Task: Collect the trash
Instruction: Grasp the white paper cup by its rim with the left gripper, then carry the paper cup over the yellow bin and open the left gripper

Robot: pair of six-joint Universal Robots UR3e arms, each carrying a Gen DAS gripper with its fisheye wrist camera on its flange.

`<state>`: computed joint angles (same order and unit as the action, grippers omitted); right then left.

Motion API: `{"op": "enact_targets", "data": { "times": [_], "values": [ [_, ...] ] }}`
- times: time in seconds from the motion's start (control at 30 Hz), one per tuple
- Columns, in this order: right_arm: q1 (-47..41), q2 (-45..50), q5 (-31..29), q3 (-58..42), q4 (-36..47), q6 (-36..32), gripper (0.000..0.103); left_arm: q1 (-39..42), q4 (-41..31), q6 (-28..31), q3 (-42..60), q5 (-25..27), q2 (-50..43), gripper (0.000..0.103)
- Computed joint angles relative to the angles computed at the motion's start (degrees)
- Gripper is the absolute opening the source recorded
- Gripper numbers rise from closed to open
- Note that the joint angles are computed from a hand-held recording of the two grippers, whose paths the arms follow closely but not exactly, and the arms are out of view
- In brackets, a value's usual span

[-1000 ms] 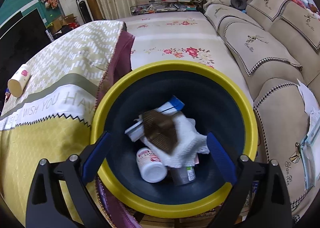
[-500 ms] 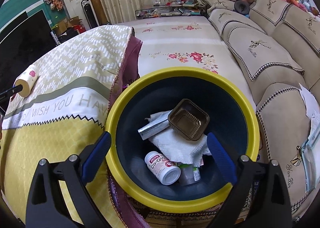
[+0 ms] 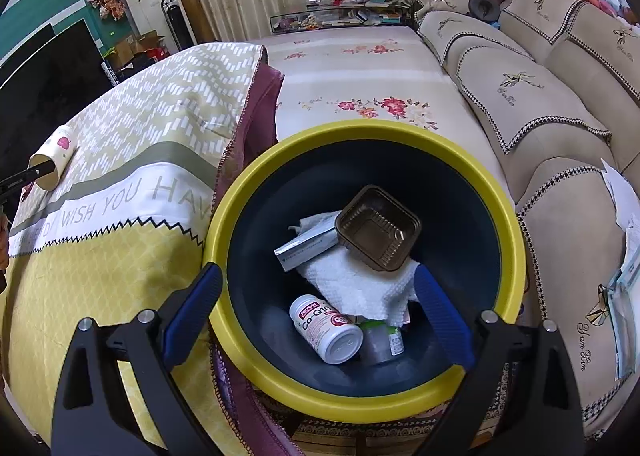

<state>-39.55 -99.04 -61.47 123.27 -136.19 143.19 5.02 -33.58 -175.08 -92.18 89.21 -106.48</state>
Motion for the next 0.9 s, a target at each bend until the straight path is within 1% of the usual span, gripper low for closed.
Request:
{"op": "enact_targets", "data": {
  "times": [0.1,0.13,0.3,0.4,0.5,0.63,0.7,0.83,0.9],
  "values": [
    [0.0,-0.1,0.0,0.1,0.0,0.0,0.092,-0.4,0.5,0.3,0.5,0.6,-0.8,0.01],
    [-0.1,-0.2,0.1,0.1,0.1,0.0,0.092,-0.4,0.4,0.5,0.6,0.3,-0.9,0.006],
    [-1.9,-2.7,1.9,1.1,1.7,-1.1,0.092,-2.4,1.6,1.1,-0.8,0.4,1.3,0.005],
    [-4.8,-6.6,3.9,2.1,4.8,-3.0,0.092,-5.0,0.2,1.5,-0.4,-0.3,3.1,0.005],
    [-9.2,-11.6,6.0,3.2,9.8,-6.1,0.092,-9.3,-2.0,1.6,2.3,-0.2,3.2,0.005],
    [-16.3,-18.9,8.0,3.7,18.6,-11.8,0.092,-16.4,-5.7,1.4,9.8,0.3,-0.5,0.005],
    [-21.2,-23.1,9.3,3.7,24.9,-16.3,0.092,-19.7,-8.1,0.9,14.9,-0.3,-3.7,0.005],
    [-30.7,-30.5,11.1,3.3,35.7,-25.5,0.092,-26.9,-15.2,0.0,30.3,-0.4,-13.5,0.005],
    [-35.3,-32.8,12.2,2.4,41.7,-30.2,0.092,-30.0,-20.0,-0.2,40.2,-0.4,-19.4,0.005]
  ]
}}
